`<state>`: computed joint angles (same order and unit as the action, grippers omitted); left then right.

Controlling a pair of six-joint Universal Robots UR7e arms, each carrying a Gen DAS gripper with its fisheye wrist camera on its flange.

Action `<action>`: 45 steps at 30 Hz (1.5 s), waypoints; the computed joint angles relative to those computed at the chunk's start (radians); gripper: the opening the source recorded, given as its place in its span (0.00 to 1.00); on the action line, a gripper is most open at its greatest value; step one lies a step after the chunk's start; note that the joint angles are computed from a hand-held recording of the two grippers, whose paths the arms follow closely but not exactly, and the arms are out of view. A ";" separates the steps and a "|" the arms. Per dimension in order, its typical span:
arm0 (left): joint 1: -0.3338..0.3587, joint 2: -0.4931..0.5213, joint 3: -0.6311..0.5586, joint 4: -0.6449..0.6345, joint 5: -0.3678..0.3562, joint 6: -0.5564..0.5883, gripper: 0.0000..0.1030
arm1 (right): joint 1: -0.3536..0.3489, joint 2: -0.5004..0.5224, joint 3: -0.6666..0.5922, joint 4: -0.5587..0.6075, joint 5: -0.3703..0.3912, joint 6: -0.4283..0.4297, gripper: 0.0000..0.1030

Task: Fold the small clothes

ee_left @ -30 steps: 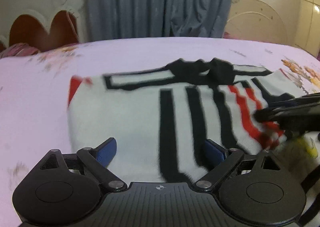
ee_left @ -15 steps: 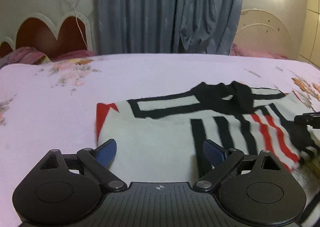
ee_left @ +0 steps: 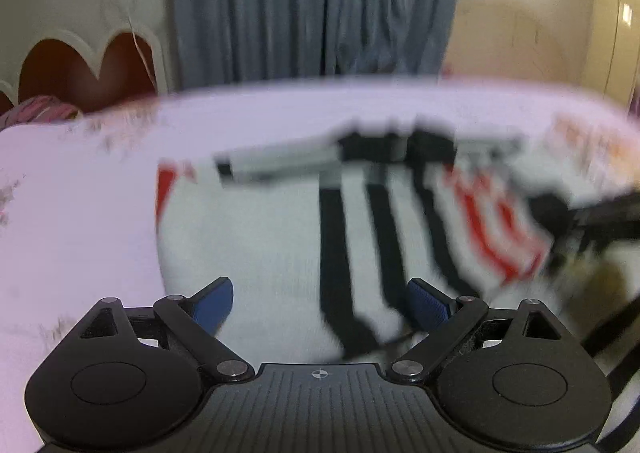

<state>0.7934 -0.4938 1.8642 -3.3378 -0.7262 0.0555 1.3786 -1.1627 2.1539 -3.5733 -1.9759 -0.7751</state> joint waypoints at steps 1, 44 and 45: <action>0.002 -0.002 0.000 0.026 0.003 -0.009 0.90 | -0.004 0.006 0.005 -0.022 0.008 -0.003 0.31; -0.264 -0.195 0.365 0.408 0.290 -0.749 0.96 | -0.173 -0.437 0.307 0.098 0.210 0.022 0.51; -0.286 -0.215 0.389 0.467 0.292 -0.818 0.96 | -0.190 -0.471 0.328 0.109 0.232 0.013 0.51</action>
<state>0.5076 -0.7089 2.2534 -2.8705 -0.4344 -0.7630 1.1887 -1.6333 2.4818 -3.4647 -1.7434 -0.7626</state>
